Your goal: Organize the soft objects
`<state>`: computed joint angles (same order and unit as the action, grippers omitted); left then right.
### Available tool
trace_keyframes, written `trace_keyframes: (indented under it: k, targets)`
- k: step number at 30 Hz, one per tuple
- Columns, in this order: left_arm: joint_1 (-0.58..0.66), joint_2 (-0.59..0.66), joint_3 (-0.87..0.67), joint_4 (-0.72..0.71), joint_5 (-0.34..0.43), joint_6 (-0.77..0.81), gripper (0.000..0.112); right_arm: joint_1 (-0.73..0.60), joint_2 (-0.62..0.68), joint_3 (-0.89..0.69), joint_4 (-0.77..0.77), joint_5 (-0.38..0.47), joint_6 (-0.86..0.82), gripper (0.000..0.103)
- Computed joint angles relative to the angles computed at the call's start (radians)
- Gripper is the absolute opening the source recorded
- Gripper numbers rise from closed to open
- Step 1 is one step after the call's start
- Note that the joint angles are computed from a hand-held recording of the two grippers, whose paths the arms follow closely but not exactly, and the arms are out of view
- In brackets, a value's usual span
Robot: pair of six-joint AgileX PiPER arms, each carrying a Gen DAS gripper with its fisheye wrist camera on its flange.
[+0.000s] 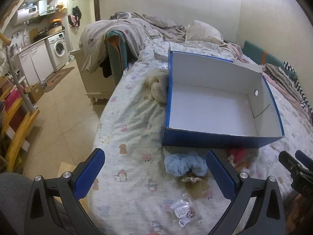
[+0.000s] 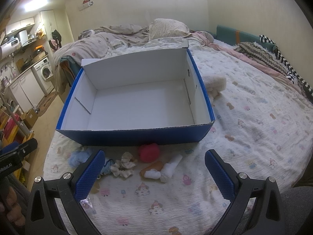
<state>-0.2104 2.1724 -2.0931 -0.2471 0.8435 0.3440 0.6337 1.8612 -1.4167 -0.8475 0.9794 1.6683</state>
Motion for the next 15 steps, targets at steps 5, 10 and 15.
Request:
trace_keyframes:
  k: [5,10,15]
  targets:
    - [0.002,0.01,-0.017,0.003,0.017,-0.011,0.103,0.0,0.001,-0.004,0.002,0.001,-0.004,0.103]
    - [0.001,0.01,-0.014,0.008,0.012,-0.01,0.103,0.001,0.001,-0.003,0.001,0.001,-0.002,0.103]
    - [0.006,0.037,-0.067,0.038,0.049,-0.042,0.103,-0.013,-0.024,0.019,0.004,-0.037,0.019,0.103]
